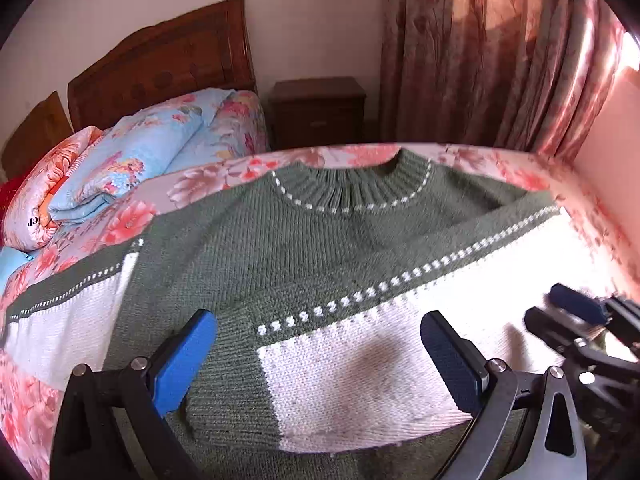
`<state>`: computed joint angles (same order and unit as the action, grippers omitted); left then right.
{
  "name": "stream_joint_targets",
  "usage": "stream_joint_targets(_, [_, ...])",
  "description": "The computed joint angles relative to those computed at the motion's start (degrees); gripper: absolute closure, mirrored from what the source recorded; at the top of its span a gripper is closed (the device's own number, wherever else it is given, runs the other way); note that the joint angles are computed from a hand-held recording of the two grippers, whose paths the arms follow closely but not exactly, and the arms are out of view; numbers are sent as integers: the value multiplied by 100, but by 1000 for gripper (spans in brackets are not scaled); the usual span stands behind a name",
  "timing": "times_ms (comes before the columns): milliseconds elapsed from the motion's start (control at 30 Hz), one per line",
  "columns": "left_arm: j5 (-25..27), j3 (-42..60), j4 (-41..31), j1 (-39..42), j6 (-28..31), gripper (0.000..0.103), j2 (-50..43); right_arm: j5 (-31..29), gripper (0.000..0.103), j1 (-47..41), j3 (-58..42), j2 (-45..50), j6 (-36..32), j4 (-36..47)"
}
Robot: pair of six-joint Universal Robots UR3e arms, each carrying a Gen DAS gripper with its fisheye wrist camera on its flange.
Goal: Fold small clothes
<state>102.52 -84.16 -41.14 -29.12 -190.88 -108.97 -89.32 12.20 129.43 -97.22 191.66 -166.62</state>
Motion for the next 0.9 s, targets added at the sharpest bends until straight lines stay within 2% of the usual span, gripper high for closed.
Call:
stream_joint_targets(100, [-741,-550,274,468,-51,0,316,342,60,-192,-58,-184,-192,373])
stream_joint_targets(167, [-847,-782,461,581,-114,0,452,324,60,-249,-358,-190,-455,770])
stream_joint_targets(300, [-455,-582,321,354,-206,0,296,323,60,-379,-908,158,-685,721])
stream_joint_targets(367, [-352,-521,299,296,-193,0,239,427,60,-486,-1378,564,-651,964])
stream_joint_targets(500, [-439,-638,406,354,-199,0,277,131,60,-312,-2437,1644,-768,1305])
stream_joint_targets(567, [-440,-612,411,361,-184,0,245,-183,60,-267,-2593,1936,-742,1394])
stream_joint_targets(700, [-449,-634,419,357,-192,0,267,158,61,-643,-1814,1656,-345,488])
stream_joint_targets(767, [-463,-650,430,361,-192,0,280,305,61,-847,-1508,1468,-181,276])
stream_joint_targets(833, [-463,-652,430,360,-195,0,282,762,61,-1188,-1421,1357,-15,255])
stream_joint_targets(900, [-457,-660,438,352,-205,0,285,971,60,-1308,-1390,1272,-41,298])
